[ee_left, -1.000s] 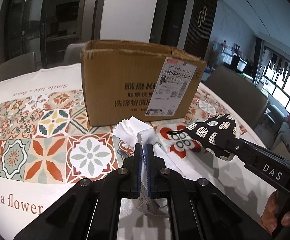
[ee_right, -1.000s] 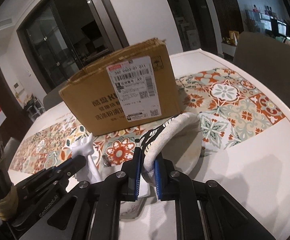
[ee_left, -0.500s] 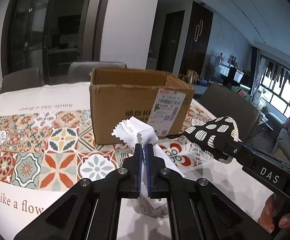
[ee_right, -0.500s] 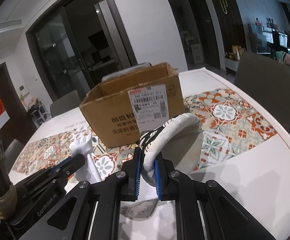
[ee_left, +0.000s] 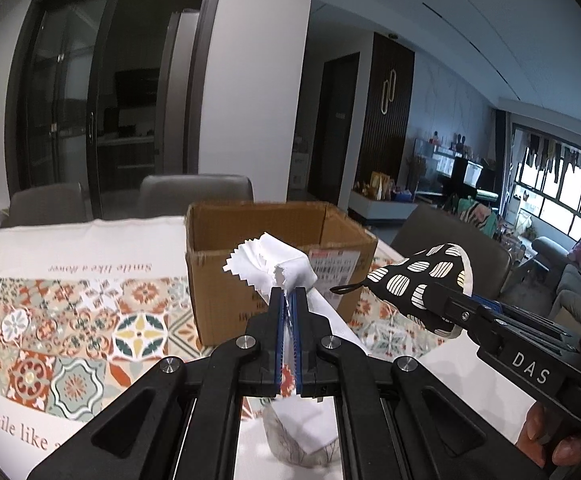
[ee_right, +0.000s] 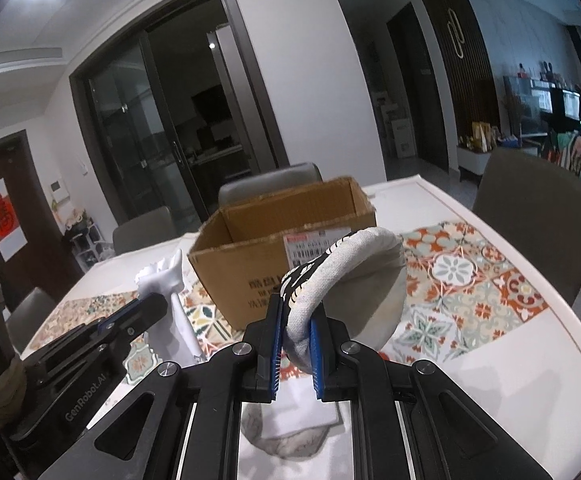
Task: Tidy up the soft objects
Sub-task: 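Lift and carry the white cloth and grey slipper with both tools over the box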
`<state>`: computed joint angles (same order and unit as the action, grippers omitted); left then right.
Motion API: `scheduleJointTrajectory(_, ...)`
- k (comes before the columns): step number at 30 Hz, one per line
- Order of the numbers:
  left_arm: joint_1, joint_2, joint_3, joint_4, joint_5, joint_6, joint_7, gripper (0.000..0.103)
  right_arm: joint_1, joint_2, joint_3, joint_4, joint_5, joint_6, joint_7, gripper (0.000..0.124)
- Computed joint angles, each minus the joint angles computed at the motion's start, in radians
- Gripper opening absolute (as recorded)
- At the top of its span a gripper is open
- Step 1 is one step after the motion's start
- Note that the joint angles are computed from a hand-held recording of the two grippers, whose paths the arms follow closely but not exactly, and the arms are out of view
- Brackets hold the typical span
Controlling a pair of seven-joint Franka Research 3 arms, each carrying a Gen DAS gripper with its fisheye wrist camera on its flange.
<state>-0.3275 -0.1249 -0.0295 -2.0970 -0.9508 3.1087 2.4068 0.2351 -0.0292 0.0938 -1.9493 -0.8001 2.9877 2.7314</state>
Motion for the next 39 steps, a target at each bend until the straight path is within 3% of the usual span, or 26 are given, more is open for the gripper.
scheduleJointTrajectory(8,0.0,0.041,-0.008,0.096,-0.104,0.028,0.132,0.006,0.002,0.031,-0.02,0.08,-0.126,0.024,0.077,0.014)
scheduleJointTrajectory(14,0.058,0.092,-0.065,0.184,-0.153,0.032,0.208,0.006,0.024,0.065,-0.056,0.147,-0.154,0.044,0.087,0.014)
scheduleJointTrajectory(21,0.142,0.156,-0.148,0.268,-0.107,0.052,0.197,0.006,0.059,0.112,-0.097,0.232,-0.162,0.051,0.046,0.014)
scheduleJointTrajectory(29,0.207,0.236,-0.206,0.339,0.078,0.078,0.063,0.006,0.113,0.189,-0.158,0.333,-0.088,0.065,-0.082,0.014)
scheduleJointTrajectory(39,0.198,0.334,-0.15,0.415,0.404,0.05,-0.245,0.006,0.118,0.298,-0.159,0.438,0.182,0.063,-0.392,0.014)
